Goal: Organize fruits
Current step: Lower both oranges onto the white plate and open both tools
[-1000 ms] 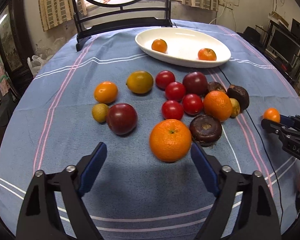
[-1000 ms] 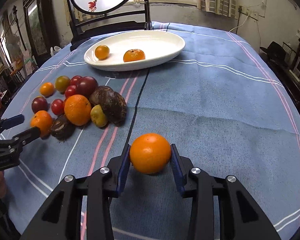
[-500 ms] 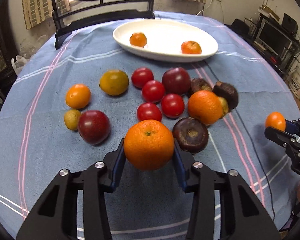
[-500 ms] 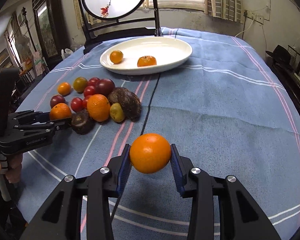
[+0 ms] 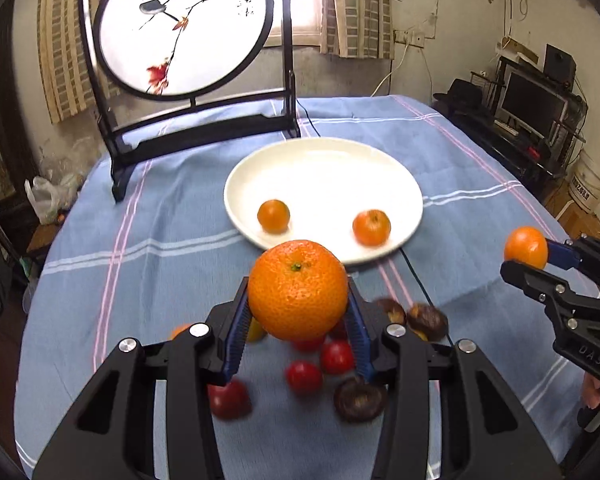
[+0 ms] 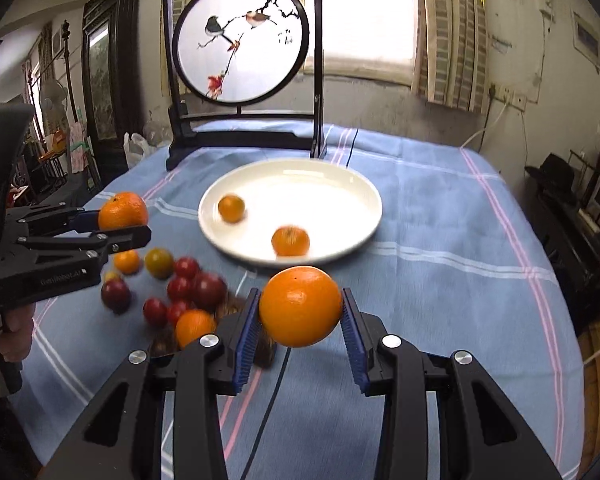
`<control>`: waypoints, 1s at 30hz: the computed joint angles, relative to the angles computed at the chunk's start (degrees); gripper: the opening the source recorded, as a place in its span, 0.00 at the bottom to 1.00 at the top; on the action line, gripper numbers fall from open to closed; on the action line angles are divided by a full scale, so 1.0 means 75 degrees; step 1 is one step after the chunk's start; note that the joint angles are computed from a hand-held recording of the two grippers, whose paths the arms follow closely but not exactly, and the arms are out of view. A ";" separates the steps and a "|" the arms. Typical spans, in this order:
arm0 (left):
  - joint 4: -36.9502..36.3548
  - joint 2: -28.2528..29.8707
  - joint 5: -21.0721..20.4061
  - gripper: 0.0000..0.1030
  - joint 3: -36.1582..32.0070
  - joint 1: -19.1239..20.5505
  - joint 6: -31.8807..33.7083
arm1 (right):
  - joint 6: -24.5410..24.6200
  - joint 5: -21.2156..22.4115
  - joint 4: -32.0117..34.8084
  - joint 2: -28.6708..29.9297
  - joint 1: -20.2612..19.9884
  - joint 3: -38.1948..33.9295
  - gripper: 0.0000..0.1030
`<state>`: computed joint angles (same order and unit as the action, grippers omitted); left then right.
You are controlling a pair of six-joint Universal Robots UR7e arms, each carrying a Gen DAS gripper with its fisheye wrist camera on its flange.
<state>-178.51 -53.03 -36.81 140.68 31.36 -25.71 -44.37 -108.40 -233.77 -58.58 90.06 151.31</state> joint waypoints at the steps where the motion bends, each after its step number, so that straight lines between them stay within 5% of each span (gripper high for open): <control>1: -0.0043 0.0074 -0.0017 0.42 -0.0173 0.0126 0.0187 | 0.0020 -0.0014 0.0152 0.0015 0.0057 -0.0188 0.38; 10: -0.0187 0.1286 -0.0621 0.42 -0.2405 0.1619 0.1497 | 0.0506 -0.0552 0.1949 0.0889 0.0203 -0.2482 0.38; 18: 0.0384 0.2139 -0.0354 0.42 -0.3752 0.2366 0.1662 | 0.0467 -0.0988 0.2424 0.1821 -0.0052 -0.3669 0.39; 20: 0.0534 0.2299 -0.0198 0.43 -0.3923 0.2400 0.1626 | 0.0645 -0.0907 0.2688 0.1851 -0.0106 -0.3801 0.43; 22: 0.0456 0.2453 0.0154 0.49 -0.3979 0.2341 0.1677 | 0.0782 -0.0795 0.2579 0.1829 -0.0129 -0.3786 0.66; 25: -0.0401 0.2382 0.0313 0.80 -0.3639 0.2133 0.1839 | 0.0709 -0.0729 0.2223 0.1743 -0.0109 -0.3570 0.67; 30: -0.0597 0.1841 0.0392 0.80 -0.2865 0.1677 0.1629 | 0.0584 -0.0608 0.2020 0.1390 -0.0090 -0.2972 0.73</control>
<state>-182.99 -39.22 -33.87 119.20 43.94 -13.49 -39.98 -112.96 -218.62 -48.16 89.39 129.01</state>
